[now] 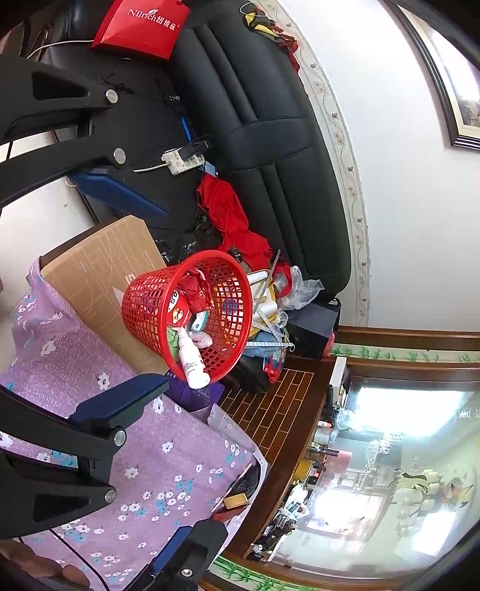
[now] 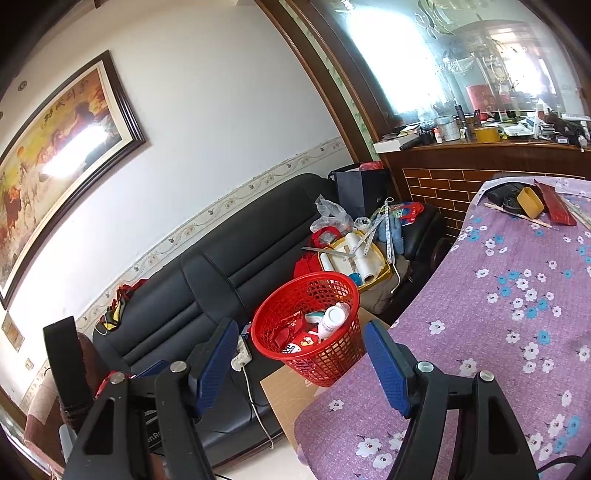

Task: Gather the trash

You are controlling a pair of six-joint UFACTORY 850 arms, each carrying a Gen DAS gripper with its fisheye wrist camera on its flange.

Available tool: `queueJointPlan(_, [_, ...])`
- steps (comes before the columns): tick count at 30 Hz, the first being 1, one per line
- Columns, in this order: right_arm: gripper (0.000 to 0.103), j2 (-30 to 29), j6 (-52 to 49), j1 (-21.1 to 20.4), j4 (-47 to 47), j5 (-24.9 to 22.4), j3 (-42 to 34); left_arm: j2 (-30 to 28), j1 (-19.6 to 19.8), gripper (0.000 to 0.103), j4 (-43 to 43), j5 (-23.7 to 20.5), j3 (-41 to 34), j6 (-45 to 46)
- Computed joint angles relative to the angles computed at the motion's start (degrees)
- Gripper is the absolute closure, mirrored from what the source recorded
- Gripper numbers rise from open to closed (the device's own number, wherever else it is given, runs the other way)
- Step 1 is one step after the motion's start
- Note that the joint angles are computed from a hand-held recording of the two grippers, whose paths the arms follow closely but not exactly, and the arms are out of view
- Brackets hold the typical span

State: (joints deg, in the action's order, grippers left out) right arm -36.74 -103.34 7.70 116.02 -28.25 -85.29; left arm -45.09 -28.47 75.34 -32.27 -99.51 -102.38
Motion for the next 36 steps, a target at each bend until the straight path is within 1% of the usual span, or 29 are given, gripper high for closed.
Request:
queueJointPlan(3, [0.028, -0.3, 0.5, 0.1, -0.4, 0.1, -0.3, -0.3, 0.1, 0.018, -1.1, 0.2, -0.4, 1.2])
queueJointPlan(13, [0.028, -1.2, 1.7, 0.4, -1.5, 0.3, -1.4, -0.2, 0.3, 0.018, -0.1, -0.4, 0.0, -0.1])
queueJointPlan(23, [0.028, -1.1, 1.7, 0.5, -1.7, -0.2, -1.4, 0.0, 0.4, 0.018, -0.2, -0.8, 0.2, -0.6])
queueJointPlan(31, [0.028, -0.9, 2.3, -0.1, -1.8, -1.2, -1.2, 0.4, 0.1, 0.018, 0.0, -0.3, 0.2, 0.4])
queueJointPlan(33, [0.028, 0.1, 1.1, -0.7, 0.3, -2.4, 0.3, 1.1, -0.5, 0.018, 2.5, 0.3, 0.9, -1.1])
queueJointPlan(35, [0.028, 2.3, -1.5, -1.7, 4.6, -4.1, 3.8, 1.9, -1.2, 0.018, 6.3, 1.1, 1.7, -3.6])
queueJointPlan(36, [0.028, 4.4, -3.5, -2.8, 7.7, -5.5, 7.2, 2.1, -1.8, 0.018, 8.1, 1.5, 1.8, -4.4])
